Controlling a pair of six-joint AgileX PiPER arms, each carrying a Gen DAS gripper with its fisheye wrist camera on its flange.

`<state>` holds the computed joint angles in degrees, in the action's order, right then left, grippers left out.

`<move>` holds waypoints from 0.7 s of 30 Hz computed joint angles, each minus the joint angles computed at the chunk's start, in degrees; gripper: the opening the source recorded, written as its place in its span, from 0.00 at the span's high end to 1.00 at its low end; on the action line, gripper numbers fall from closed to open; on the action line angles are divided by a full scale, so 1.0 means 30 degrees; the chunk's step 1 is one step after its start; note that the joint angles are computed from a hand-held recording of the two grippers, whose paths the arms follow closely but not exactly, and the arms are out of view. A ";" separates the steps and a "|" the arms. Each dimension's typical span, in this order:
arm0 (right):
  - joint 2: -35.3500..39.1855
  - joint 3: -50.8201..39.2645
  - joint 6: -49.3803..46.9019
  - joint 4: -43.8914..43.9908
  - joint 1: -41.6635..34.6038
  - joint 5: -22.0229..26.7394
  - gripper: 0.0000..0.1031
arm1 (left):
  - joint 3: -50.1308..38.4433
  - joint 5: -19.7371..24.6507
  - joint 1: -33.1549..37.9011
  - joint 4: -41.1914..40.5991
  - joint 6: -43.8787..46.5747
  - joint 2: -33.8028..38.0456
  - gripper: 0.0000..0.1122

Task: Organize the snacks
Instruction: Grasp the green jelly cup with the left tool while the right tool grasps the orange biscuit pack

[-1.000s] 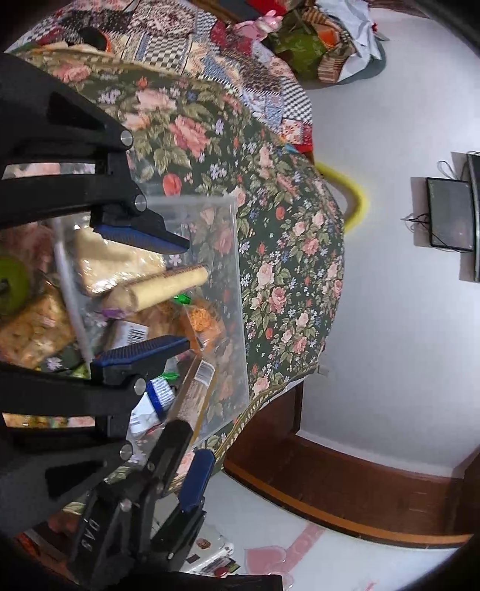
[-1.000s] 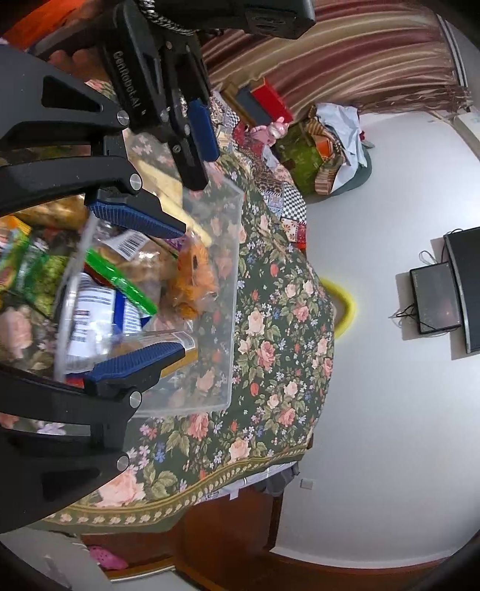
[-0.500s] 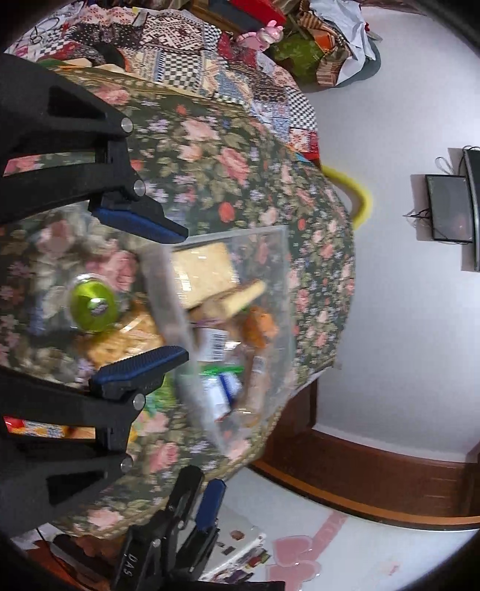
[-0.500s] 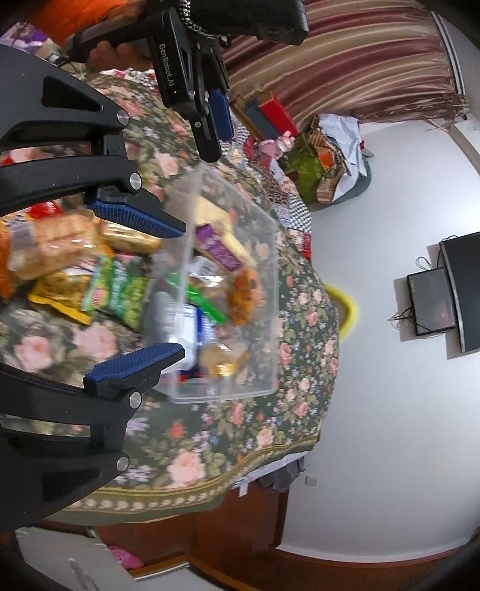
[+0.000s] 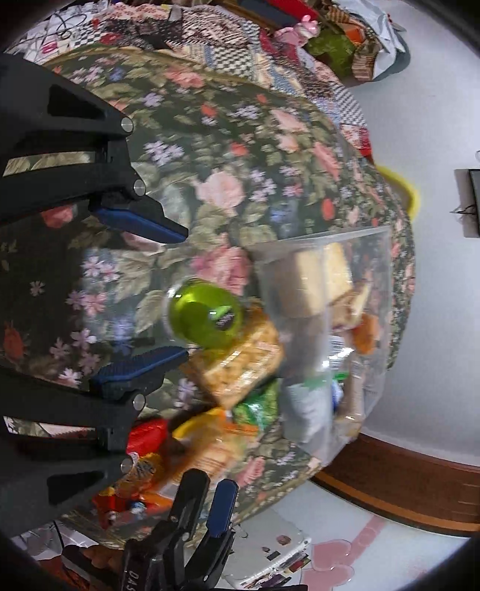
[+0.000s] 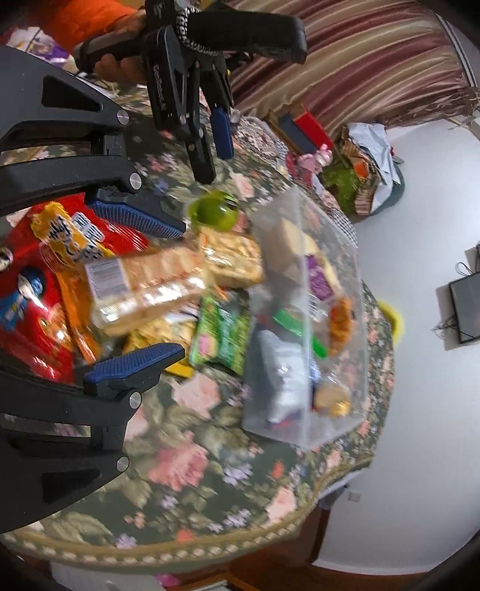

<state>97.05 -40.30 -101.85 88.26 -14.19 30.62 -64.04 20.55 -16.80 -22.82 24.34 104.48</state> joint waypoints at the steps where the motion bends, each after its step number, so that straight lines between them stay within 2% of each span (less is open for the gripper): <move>1: 0.0162 0.0014 -0.0055 -0.0078 0.0211 -0.0265 0.46 | 0.0110 -0.0083 -0.0017 -0.0048 0.0036 0.0090 0.49; 3: 0.0337 0.0195 -0.0226 0.0000 0.0693 -0.0922 0.47 | 0.0204 -0.0212 -0.0052 -0.0339 0.0256 0.0228 0.49; 7: 0.0748 -0.0027 0.0006 -0.0341 0.0642 -0.0939 0.67 | -0.0091 -0.0386 -0.0160 -0.0706 0.0470 0.0660 0.49; 14: 0.0473 0.0179 -0.0977 0.0803 -0.0240 -0.0178 0.68 | -0.1267 -0.0609 -0.0275 -0.1299 0.0491 0.1728 0.49; 21: 0.0239 0.0076 -0.1395 0.1641 -0.0541 0.0062 0.68 | -0.2155 -0.0982 -0.0787 -0.1308 0.0256 0.2740 0.59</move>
<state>97.77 -40.07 -106.03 93.19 -15.82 30.80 -70.51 17.61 -19.16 -26.75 25.11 112.69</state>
